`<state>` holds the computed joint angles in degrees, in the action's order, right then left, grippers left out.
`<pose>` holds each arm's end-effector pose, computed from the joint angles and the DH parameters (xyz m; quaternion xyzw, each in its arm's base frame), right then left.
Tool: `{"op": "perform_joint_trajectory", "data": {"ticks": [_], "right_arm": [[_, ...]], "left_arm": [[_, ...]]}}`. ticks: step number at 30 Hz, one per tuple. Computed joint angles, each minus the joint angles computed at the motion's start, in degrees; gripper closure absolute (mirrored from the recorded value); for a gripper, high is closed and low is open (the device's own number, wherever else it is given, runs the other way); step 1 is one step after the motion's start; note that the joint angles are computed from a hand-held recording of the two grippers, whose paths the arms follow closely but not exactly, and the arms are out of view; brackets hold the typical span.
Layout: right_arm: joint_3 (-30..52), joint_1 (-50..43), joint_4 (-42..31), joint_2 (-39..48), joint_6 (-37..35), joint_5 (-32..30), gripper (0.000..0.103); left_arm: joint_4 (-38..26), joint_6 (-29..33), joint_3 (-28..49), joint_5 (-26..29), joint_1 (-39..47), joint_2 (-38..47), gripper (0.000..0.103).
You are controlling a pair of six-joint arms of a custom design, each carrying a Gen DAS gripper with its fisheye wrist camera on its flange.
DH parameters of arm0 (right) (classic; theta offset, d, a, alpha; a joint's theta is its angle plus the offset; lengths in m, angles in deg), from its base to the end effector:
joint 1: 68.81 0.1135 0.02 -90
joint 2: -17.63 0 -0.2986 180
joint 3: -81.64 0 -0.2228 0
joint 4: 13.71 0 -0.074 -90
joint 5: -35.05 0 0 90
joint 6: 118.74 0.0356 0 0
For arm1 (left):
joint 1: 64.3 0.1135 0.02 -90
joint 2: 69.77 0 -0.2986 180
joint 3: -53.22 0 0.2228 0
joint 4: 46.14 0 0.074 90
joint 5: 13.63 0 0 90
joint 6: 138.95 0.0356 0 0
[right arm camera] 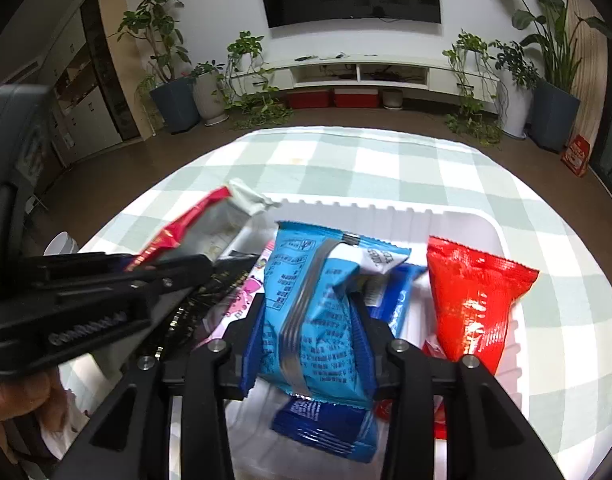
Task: Organize snacks
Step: 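Lower the long wrapper and light-blue packet into the white tray and open both tools, then move both tools back over the loose snacks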
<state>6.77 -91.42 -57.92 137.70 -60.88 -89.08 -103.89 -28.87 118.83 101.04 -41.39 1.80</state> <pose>0.4120 -0.1499 0.2256 -0.1543 0.9119 0.1343 0.3559 0.1848 0.0620 0.2783 0.0251 0.9522 -0.1122 0.2829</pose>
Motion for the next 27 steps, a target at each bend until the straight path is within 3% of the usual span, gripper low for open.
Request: {"op": "perform_joint_trajectory", "data": {"ticks": [3,5,6,7,14,21,25,27], "right_arm": [[-0.1,-0.2,-0.1,0.4,-0.3,-0.5,0.06],[-0.5,0.0,0.1,0.0,-0.8,-0.5,0.058],[-0.8,0.0,0.0,-0.2,-0.9,-0.6,0.058],[-1.0,-0.1,0.1,-0.3,-1.0,-0.8,0.058],[-1.2,-1.0,0.6,-0.8,-0.7,-2.0,0.05],[-1.6,-1.8,0.4,-1.9,-1.9,-3.5,0.038],[-1.5,-3.3,-1.3,-3.1,-3.0,-6.1,0.029],[-2.2,-4.1,-1.3,-4.4,-3.7,-7.3,0.028]], "left_arm": [[-0.7,-0.2,0.0,-0.6,-0.3,-1.1,0.08],[-0.3,-0.5,-0.1,-0.7,-0.6,-1.0,0.068],[-0.6,-0.3,0.0,-0.6,-0.4,-1.2,0.053],[-0.6,-0.2,0.0,-0.3,-0.4,-1.4,0.047],[-1.5,0.4,0.1,0.1,-0.6,-2.5,0.047],[-4.3,2.3,0.4,2.5,2.8,-4.2,0.032],[-10.3,6.5,2.7,6.3,8.0,-6.7,0.022],[-15.9,11.6,4.6,10.3,13.7,-7.9,0.015]]}}
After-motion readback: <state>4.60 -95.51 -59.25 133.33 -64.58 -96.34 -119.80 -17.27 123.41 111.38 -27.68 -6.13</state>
